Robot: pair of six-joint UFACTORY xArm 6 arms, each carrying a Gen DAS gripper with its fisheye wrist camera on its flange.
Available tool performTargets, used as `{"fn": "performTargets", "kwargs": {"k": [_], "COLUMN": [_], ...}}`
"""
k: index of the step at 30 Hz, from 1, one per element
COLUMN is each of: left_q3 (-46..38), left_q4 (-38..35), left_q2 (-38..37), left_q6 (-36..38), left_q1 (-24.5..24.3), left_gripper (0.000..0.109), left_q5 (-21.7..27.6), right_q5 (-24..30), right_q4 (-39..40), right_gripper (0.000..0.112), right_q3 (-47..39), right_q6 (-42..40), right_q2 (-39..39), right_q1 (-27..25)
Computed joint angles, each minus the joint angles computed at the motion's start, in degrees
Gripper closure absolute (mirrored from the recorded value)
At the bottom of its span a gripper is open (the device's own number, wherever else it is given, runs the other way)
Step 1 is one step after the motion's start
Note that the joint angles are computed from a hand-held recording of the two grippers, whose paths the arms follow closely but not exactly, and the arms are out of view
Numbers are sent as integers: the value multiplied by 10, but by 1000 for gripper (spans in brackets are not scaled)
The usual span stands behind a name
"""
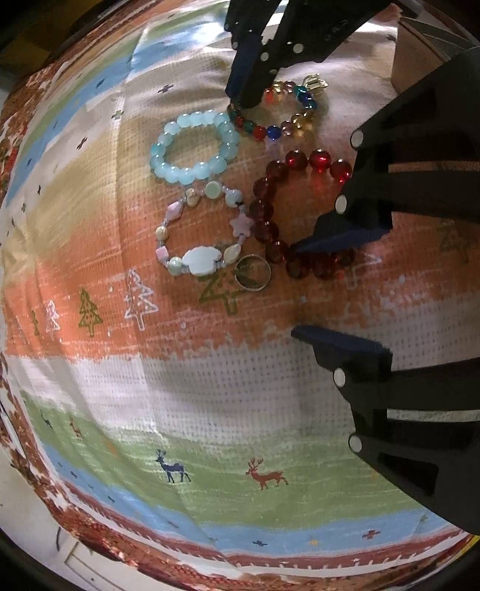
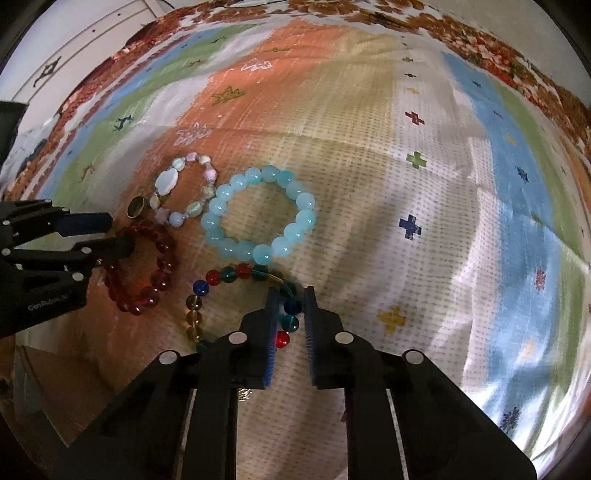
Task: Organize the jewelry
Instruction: 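Grasp the red bracelet with the left tool while the right tool grasps the multicolour bracelet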
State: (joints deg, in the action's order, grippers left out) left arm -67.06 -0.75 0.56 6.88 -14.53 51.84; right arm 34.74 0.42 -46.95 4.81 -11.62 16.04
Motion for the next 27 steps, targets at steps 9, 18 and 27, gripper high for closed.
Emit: {"fn": "performTargets", "kwargs": {"k": [9,18,27], "left_q3": [20,18,33], "left_q4": [-14,-32,-55], "left_q2": [-26,-51,-77], "left_q6": [16,19,20], "left_q1": [8,7,2], "left_gripper": [96,96,96], "left_q5": [7,6,-14], "right_q5": [-10,-15,-21], "right_q4": [-7,18,27], "right_gripper": [102,102,102], "right_q3": [9,24,41], "right_q6": [-2,-14,-14], "right_q2": [-7,-41,-76], "right_q1": [5,11,13]}}
